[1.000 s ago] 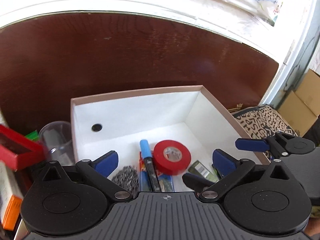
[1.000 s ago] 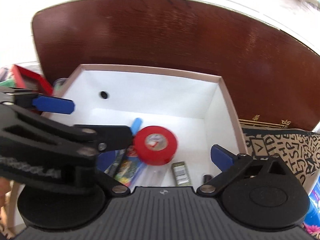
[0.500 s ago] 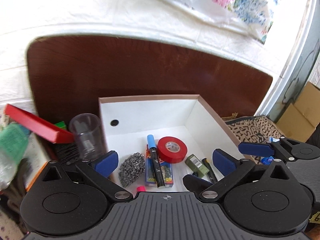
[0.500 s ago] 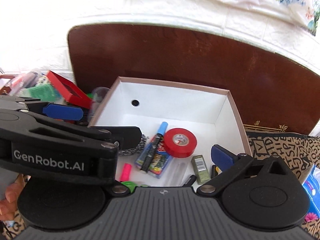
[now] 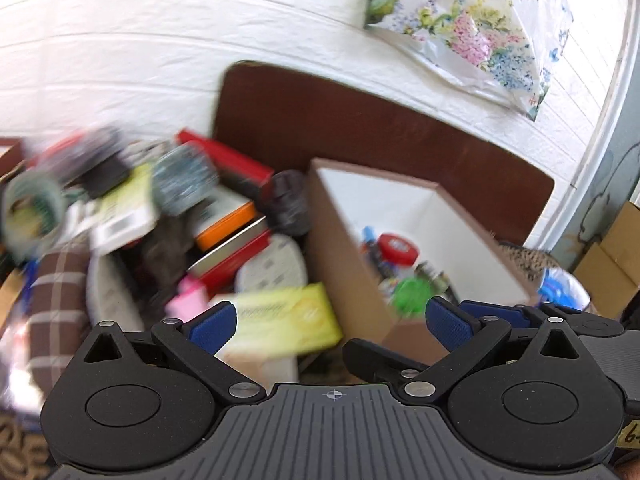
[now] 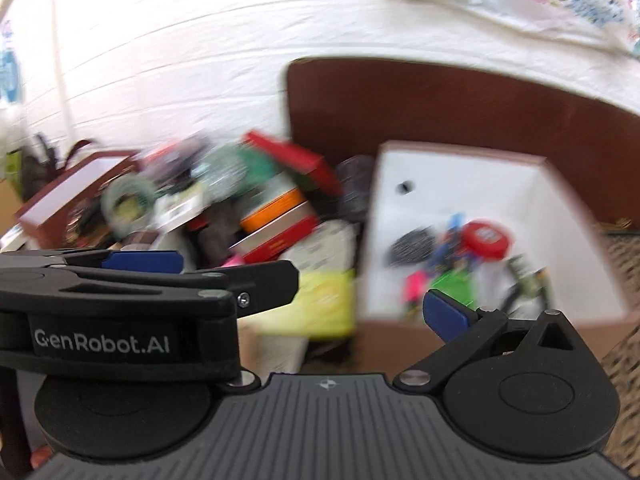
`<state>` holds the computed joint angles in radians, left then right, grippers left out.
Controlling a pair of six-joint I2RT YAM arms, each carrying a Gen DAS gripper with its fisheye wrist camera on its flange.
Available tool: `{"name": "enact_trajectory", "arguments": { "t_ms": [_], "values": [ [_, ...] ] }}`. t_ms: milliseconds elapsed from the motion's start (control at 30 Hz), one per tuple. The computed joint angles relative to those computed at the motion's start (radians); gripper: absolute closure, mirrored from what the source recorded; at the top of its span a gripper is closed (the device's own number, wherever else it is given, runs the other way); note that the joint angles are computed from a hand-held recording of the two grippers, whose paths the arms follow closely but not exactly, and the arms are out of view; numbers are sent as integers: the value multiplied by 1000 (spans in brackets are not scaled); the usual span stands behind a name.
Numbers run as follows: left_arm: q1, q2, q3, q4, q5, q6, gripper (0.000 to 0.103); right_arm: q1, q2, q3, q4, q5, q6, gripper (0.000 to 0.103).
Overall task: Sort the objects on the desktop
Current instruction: 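Move both tools back toward the pile, then grasp the small blue net by its rim with the right tool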
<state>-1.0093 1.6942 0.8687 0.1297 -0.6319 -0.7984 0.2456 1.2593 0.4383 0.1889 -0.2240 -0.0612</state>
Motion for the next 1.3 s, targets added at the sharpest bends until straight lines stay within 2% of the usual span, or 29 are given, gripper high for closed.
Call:
{"name": "enact_trajectory", "arguments": {
  "t_ms": [100, 233, 333, 500, 567, 733, 833, 967, 1067, 1100, 1200, 1300],
  "values": [
    [-55, -62, -135, 10, -55, -74, 0, 137, -38, -117, 97, 88, 77, 0],
    [-117, -128, -280, 24, -115, -138, 0, 298, -6, -206, 222, 186, 186, 0],
    [-144, -161, -355, -18, -150, -242, 0, 385, 70, -245, 328, 258, 251, 0],
    [-152, -203, -465, -69, -153, -368, 1, 466, 234, -260, 452, 355, 332, 1],
    [-141, -221, -497, -58, -133, -377, 5, 473, 289, -252, 479, 358, 348, 2],
    [-91, -260, -552, 20, -65, -310, 17, 473, 329, -244, 507, 351, 358, 12],
    [-62, -269, -567, 43, -42, -298, 17, 463, 338, -247, 531, 297, 341, 16],
    [-29, -288, -575, 12, -35, -275, 19, 468, 378, -215, 537, 253, 330, 24],
    [8, -323, -598, -5, 0, -261, 27, 475, 424, -180, 543, 230, 331, 36],
    [19, -334, -607, -10, 14, -262, 30, 478, 439, -169, 547, 224, 330, 43],
    [11, -357, -619, -37, 6, -288, 29, 484, 472, -139, 540, 199, 329, 91],
    [-10, -375, -617, -72, -8, -296, 26, 467, 447, -157, 528, 200, 322, 95]
  ]
}}
